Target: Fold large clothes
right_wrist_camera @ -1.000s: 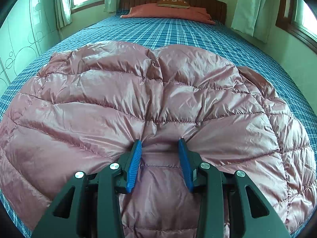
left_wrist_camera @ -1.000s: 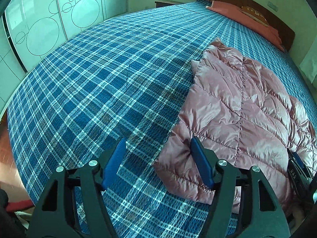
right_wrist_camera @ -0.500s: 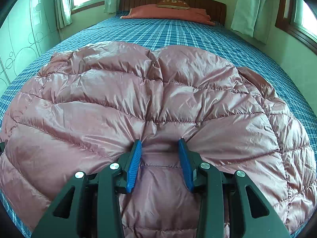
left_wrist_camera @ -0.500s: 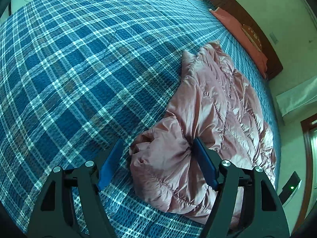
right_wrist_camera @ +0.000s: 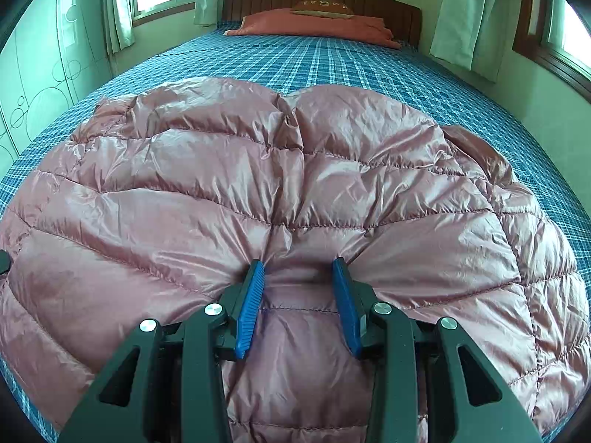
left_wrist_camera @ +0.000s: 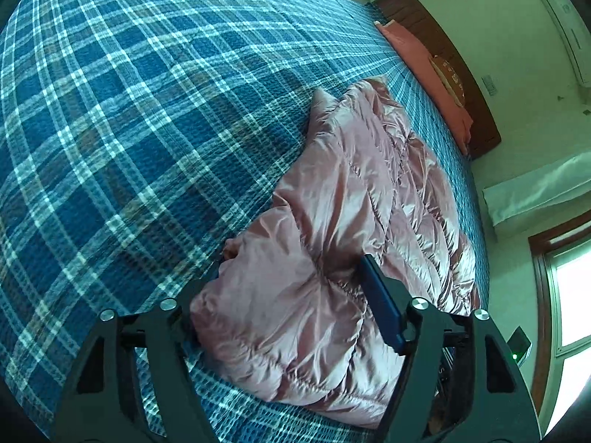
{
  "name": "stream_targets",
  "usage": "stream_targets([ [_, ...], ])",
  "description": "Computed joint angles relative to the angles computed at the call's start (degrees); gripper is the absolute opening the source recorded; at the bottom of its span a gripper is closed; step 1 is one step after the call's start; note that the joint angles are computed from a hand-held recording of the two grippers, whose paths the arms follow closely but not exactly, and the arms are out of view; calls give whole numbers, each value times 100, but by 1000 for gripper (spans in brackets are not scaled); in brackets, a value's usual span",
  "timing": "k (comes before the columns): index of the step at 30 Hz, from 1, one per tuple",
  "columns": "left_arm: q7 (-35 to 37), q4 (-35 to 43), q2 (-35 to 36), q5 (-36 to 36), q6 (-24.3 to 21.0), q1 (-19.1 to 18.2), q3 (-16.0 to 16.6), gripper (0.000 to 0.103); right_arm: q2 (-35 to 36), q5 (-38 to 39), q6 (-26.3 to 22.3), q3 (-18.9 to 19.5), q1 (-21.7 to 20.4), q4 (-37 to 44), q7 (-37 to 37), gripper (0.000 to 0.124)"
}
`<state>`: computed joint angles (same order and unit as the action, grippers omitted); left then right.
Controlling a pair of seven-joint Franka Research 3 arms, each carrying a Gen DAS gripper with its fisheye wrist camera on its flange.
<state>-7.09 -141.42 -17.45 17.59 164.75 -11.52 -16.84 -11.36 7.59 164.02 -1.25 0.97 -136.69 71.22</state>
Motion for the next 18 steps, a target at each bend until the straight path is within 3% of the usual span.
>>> stream_targets([
  [7,-63,372,286,433,-333,162,-41,66,-20,-128,39,53,-38,-29,116,39],
  [18,43,106,155,-86,90,-85,140,57,-23,-136,64,35,-18,-48,120,39],
])
